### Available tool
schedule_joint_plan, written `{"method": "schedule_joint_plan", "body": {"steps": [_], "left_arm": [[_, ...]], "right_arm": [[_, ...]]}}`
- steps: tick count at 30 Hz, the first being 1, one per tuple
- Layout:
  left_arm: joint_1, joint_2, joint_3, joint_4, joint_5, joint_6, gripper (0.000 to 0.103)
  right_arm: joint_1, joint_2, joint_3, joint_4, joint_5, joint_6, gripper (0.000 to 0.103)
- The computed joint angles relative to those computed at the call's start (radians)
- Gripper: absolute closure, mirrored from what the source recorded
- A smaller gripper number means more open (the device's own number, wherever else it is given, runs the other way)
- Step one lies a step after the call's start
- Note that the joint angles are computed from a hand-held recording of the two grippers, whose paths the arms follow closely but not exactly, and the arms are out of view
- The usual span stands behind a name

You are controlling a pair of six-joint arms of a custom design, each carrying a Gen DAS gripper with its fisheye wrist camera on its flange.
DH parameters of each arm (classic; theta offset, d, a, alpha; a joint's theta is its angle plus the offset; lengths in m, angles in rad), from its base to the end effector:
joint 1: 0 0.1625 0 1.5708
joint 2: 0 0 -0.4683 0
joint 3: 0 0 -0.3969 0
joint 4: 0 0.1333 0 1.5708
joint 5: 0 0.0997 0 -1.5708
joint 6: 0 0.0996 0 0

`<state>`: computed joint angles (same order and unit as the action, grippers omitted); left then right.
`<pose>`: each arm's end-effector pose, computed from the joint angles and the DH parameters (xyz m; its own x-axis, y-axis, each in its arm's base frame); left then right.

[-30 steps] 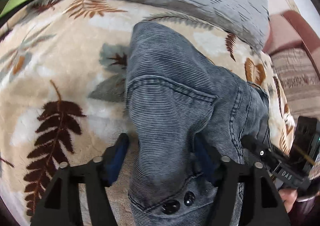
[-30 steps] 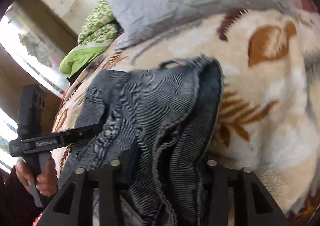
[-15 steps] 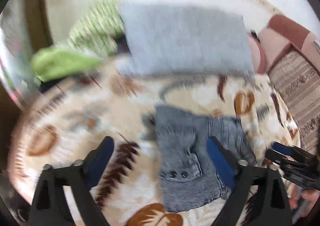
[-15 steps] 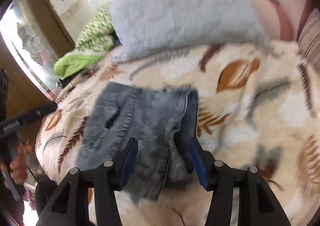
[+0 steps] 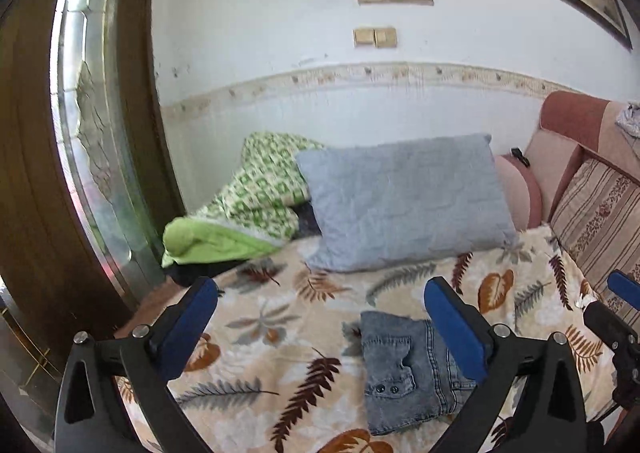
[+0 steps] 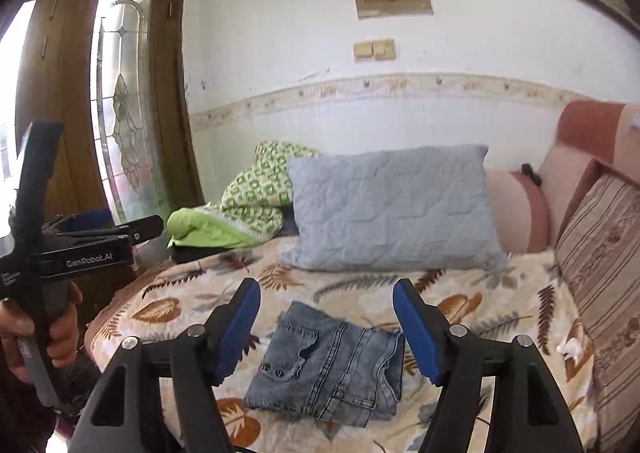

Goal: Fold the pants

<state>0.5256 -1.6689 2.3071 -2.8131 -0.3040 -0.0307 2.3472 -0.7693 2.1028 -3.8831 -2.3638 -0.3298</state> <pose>-0.2071 -0.3841 0.4242 -0.6406 -0.0257 -0.7675 0.6926 0.4123 -0.5919 0.4252 -0.3440 0.1462 -0.7390 -0.1951 0.6449 -0.6662 0.3540 -0.6564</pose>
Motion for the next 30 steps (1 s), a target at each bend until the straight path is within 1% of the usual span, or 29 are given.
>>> {"method": "schedule_joint_plan", "body": {"steps": [2,3,4,6,9,16,17,20,24,27,30], "left_arm": [[-0.031,-0.02,0.004,0.015,0.036,-0.017,0.0],[-0.044,-0.024,0.006,-0.002,0.05,-0.007,0.0],[-0.049,-0.024,0.008,-0.019,0.059,0.003,0.0],[-0.053,-0.026,0.007,-0.013,0.074,-0.007,0.0],[-0.037,-0.035,-0.004,0.061,0.072,-0.067,0.0],[0.016,-0.035,-0.023,0.197,0.07,-0.184,0.0],[0.022,-0.033,-0.024,0.2,0.071,-0.188,0.0],[0.029,-0.023,-0.012,0.155,0.074,-0.157,0.0],[0.036,0.0,0.006,0.061,0.062,-0.071,0.0],[0.036,0.013,0.012,0.039,0.061,-0.041,0.0],[0.031,0.028,0.018,0.003,0.074,-0.012,0.0]], "right_arm": [[0.026,0.005,-0.01,0.006,-0.031,0.002,0.03],[0.034,0.007,-0.013,0.007,-0.041,-0.001,0.03],[0.042,0.01,-0.016,-0.001,-0.049,-0.009,0.03],[0.05,0.012,-0.012,-0.009,-0.054,-0.01,0.03],[0.05,0.01,-0.004,-0.007,-0.047,0.008,0.029],[0.009,0.008,0.025,0.031,-0.008,0.07,0.029],[0.006,0.01,0.029,0.035,-0.003,0.077,0.029],[-0.008,0.015,0.038,0.048,0.015,0.089,0.029],[-0.034,0.025,0.054,0.075,0.05,0.115,0.029],[-0.054,0.035,0.064,0.094,0.058,0.137,0.029],[-0.071,0.041,0.076,0.097,0.068,0.15,0.029]]}}
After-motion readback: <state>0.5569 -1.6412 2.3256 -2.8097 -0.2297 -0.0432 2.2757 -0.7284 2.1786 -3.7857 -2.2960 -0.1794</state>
